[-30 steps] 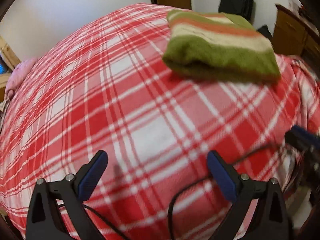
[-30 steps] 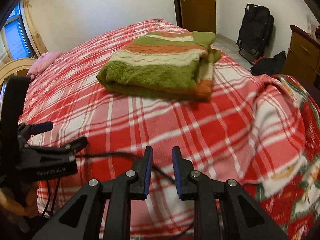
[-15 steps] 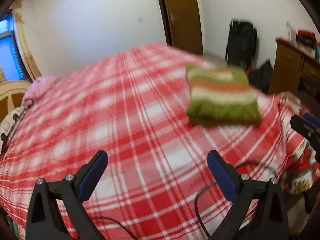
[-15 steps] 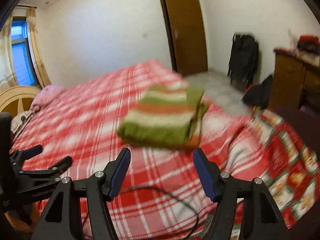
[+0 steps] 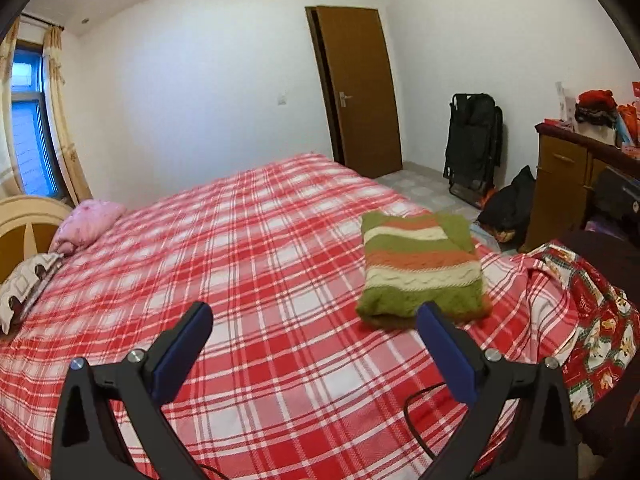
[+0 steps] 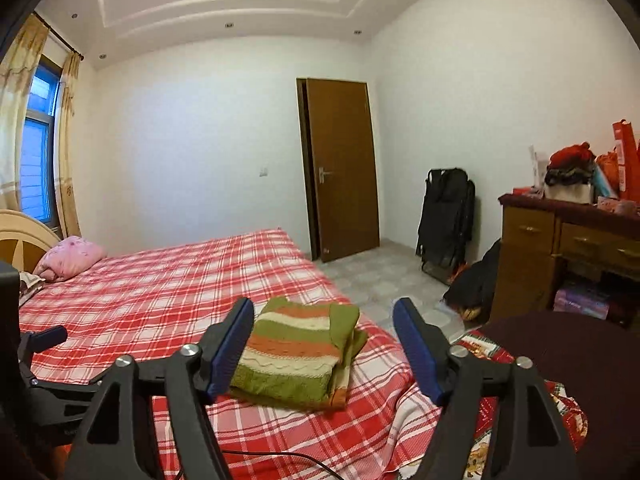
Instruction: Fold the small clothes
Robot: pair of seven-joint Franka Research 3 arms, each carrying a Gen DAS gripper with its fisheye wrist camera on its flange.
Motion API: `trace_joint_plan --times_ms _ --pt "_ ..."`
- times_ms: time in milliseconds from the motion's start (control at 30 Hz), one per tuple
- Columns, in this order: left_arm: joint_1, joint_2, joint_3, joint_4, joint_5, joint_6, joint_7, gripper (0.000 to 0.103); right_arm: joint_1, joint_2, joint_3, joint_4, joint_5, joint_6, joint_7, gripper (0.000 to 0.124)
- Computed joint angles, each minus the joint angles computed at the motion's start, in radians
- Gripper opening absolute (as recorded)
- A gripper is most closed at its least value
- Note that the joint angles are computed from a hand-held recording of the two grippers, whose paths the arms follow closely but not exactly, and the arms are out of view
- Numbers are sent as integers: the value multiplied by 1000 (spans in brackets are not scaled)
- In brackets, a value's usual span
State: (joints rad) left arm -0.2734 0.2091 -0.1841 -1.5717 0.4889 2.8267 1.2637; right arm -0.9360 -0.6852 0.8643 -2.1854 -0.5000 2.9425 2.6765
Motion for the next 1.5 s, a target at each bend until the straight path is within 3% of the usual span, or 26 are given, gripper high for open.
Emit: trace_joint_plan --times_ms 200,300,433,633,833,967,1500 --pt "11 -15 -22 -14 -60 4 31 103 17 18 4 2 -3 6 -14 75" --pt "-11 -16 8 -12 9 9 -36 103 20 19 2 2 -4 2 -10 75" --pt "-5 -14 2 -9 5 8 -49 103 16 5 3 -2 -8 1 5 75" --pt "-31 -1 24 19 98 4 -120 103 4 -10 8 -9 1 13 4 75" --pt "-6 13 -17 40 -14 -4 -36 103 7 -13 9 -11 13 0 2 75" --pt "-30 15 10 46 37 -11 -86 103 2 -22 6 -16 18 5 9 75" --pt "-30 14 5 43 49 7 -84 103 9 -6 6 -17 26 11 -13 75"
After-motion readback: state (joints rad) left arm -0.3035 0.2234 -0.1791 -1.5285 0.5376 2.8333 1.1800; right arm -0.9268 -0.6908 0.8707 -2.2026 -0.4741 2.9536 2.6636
